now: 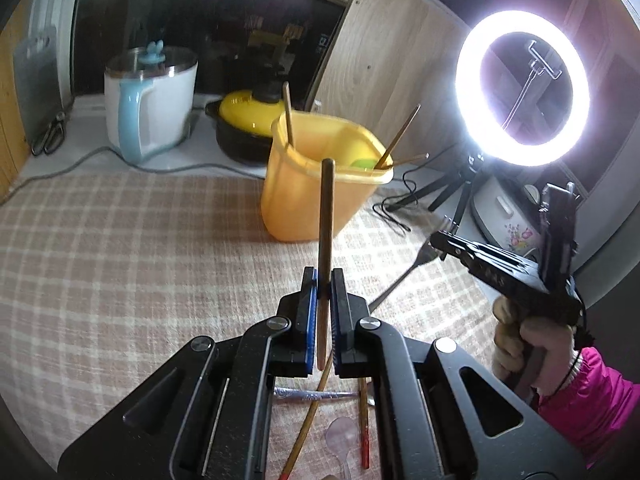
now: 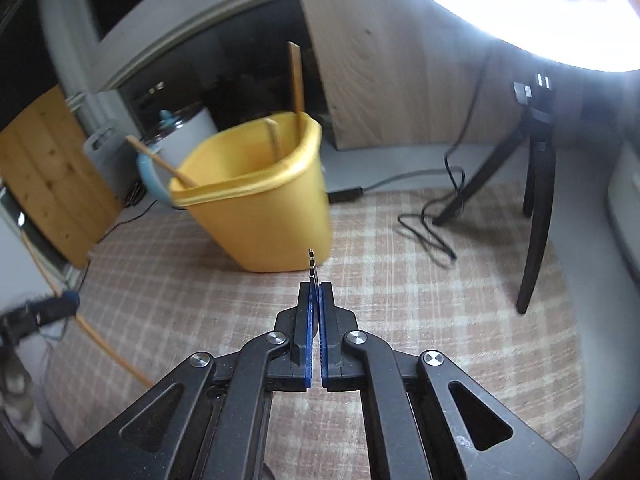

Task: Organize utensils
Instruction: 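Carry the fork and chopstick up over the yellow bin with both tools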

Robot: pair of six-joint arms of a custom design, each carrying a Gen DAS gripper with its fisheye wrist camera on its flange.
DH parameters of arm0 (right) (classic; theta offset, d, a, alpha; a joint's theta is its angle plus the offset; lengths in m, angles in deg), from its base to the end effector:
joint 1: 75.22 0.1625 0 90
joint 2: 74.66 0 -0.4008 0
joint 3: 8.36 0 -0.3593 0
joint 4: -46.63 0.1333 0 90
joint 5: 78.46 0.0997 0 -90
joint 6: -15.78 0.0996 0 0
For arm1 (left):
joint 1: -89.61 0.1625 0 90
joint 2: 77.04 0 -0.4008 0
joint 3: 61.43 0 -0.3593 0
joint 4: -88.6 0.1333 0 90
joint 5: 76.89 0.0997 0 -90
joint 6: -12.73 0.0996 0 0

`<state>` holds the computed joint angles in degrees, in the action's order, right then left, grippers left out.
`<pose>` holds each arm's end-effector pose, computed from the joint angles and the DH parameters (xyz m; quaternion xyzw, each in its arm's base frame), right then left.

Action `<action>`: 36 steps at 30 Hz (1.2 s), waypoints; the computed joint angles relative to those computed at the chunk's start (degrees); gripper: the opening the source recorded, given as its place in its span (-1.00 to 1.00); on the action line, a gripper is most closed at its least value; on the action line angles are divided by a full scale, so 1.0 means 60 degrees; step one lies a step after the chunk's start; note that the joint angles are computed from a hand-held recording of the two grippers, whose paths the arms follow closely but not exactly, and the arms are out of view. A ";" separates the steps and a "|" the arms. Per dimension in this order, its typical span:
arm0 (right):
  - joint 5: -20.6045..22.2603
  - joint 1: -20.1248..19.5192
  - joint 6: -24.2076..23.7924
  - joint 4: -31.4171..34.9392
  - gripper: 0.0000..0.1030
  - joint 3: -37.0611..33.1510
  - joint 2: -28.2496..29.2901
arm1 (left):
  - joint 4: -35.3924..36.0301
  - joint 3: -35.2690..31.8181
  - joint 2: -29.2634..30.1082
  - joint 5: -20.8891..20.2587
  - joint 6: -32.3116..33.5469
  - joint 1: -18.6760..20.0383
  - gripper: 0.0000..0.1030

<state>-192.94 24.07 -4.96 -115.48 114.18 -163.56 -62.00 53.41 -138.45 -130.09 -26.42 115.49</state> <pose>0.1621 -0.4206 0.3552 0.1716 -0.9093 0.3004 0.2313 -0.3789 -0.3983 0.1592 0.1855 0.9289 -0.2838 0.1490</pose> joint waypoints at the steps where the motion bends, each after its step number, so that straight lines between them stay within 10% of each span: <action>1: -0.0054 0.0115 -0.0094 0.0035 -0.97 0.0028 -0.0105 | 0.0037 -0.0078 0.0017 0.0095 0.0035 -0.0040 -0.93; 16: -0.0077 0.1221 -0.1200 0.0200 -0.97 -0.0890 -0.0428 | -0.0636 -0.2051 0.0922 0.0839 0.1961 -0.0020 -0.93; 36: -0.1109 0.2211 -0.3135 -0.2196 -0.97 -0.3164 0.2422 | -0.0823 -0.4482 0.2526 0.1203 0.3477 0.1109 -0.93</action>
<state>-199.60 37.33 -23.77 -128.66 95.20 -149.02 -66.94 26.52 -123.30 -122.87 -5.56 122.15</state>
